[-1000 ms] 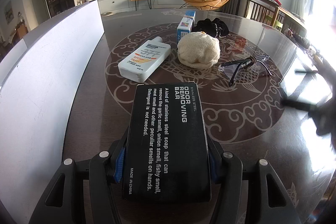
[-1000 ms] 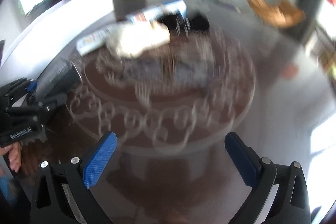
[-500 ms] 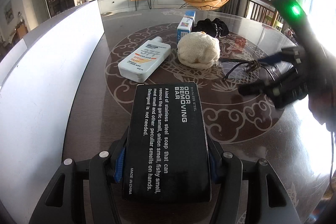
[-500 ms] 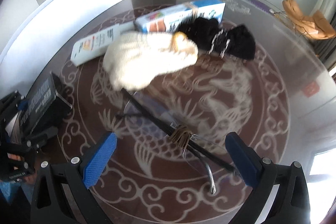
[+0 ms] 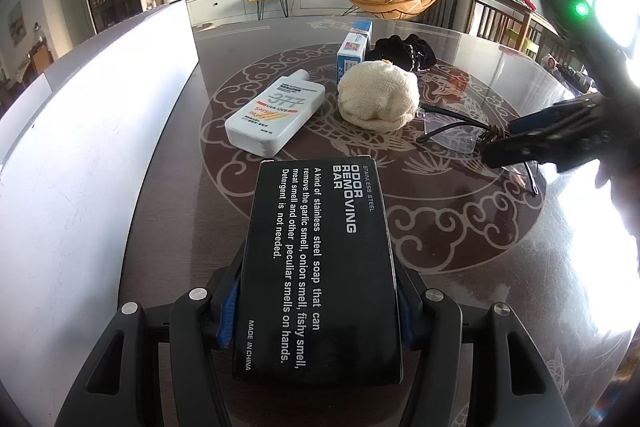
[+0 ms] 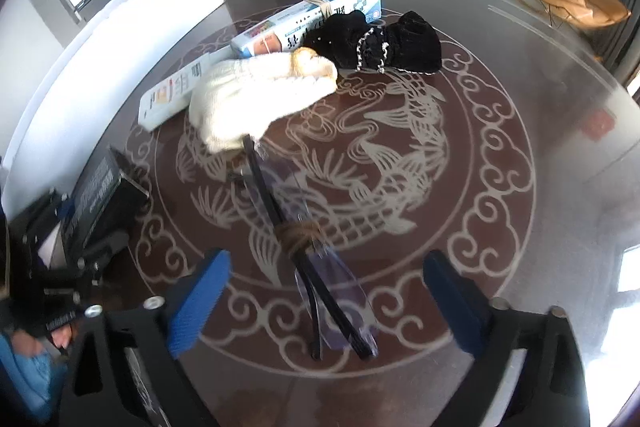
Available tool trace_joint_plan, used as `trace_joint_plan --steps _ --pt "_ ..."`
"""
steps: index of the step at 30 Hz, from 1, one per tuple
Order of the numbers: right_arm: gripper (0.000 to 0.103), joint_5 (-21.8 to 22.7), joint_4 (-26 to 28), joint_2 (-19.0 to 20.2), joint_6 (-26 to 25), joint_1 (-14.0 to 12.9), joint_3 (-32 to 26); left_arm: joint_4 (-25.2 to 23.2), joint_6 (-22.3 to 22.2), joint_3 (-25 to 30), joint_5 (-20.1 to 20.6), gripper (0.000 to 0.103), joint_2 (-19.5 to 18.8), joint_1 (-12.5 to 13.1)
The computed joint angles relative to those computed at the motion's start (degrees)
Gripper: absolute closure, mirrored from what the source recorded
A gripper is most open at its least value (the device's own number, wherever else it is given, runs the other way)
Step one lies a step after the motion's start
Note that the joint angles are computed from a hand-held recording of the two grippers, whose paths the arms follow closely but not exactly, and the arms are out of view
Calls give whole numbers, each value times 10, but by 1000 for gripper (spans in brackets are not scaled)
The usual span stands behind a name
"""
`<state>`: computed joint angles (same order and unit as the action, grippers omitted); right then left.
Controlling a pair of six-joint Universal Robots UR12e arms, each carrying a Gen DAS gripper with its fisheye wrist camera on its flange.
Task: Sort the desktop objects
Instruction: 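Hold the black box in the left tool while the right tool grasps the black glasses, then carry the black box and glasses over the brown box and open both tools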
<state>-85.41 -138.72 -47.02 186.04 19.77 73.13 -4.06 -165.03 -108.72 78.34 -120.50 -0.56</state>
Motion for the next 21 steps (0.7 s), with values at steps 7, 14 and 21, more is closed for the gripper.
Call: trace_joint_plan --steps 7,14,21 --pt "91 -22 -4 -3 -12 10 -8 7 1 -9 -16 46 7 5" --pt "91 -23 -34 -46 39 10 24 29 -47 -50 -108 46 56 26" --pt "91 34 -85 -43 79 42 -14 32 -65 -78 -172 46 129 91"
